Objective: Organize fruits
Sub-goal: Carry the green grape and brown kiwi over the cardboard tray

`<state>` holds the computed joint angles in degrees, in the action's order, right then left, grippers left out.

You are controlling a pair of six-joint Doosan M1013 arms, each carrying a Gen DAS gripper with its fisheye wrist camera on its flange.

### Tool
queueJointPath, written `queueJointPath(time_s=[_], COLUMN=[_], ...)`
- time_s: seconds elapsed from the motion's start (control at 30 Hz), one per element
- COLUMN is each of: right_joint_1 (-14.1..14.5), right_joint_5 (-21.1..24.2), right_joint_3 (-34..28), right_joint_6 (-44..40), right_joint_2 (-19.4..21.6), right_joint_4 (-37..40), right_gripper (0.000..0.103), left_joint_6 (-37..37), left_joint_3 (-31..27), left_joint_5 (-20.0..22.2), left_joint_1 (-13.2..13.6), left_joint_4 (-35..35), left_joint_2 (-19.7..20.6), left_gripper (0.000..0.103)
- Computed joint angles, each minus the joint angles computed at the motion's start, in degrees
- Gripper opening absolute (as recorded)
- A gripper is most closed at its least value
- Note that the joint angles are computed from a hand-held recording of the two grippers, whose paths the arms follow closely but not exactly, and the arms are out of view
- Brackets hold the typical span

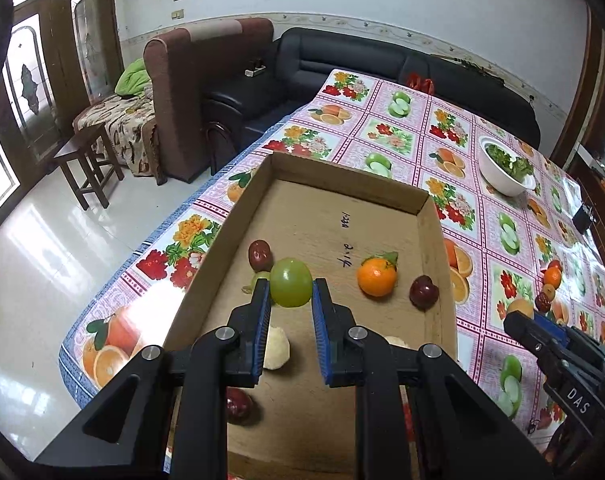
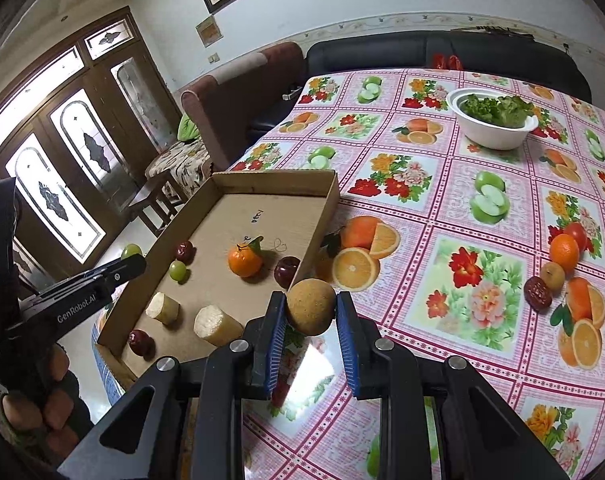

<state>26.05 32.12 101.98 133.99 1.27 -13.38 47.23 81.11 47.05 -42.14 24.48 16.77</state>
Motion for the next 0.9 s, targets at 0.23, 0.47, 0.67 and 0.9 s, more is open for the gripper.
queueJointPath(time_s=[0.23,0.47,0.67,0.9], right_joint_1=[-0.49,-1.52,-2.63,-3.20], right_joint_5=[-0.15,0.53,3.61,6.28], right_joint_3=[-1.79,-6.64,-12.05,-15.18], right_joint_6=[-2.92,-7.60,-12.35,-15.32], right_joint_2=[1.86,6.35,11.36,14.65], right_joint_4=[2.17,5.48,8.63,10.30], right_gripper=[0.025,0.025,0.025,0.025], left_joint_6=[3.07,6.52,6.36,7.97], left_joint_3=[-3.62,-10.34,-15.16,-17.85], left_joint_5=[0.67,5.26,10.59,14.63], left_joint_1=[2.16,4.41,4.46,3.89], left_joint_4=[-4.38,-11.41,-10.97,-9.37], left_joint_2=[2.27,7.38,11.59,14.21], left_gripper=[0.018,0.018,0.018,0.018])
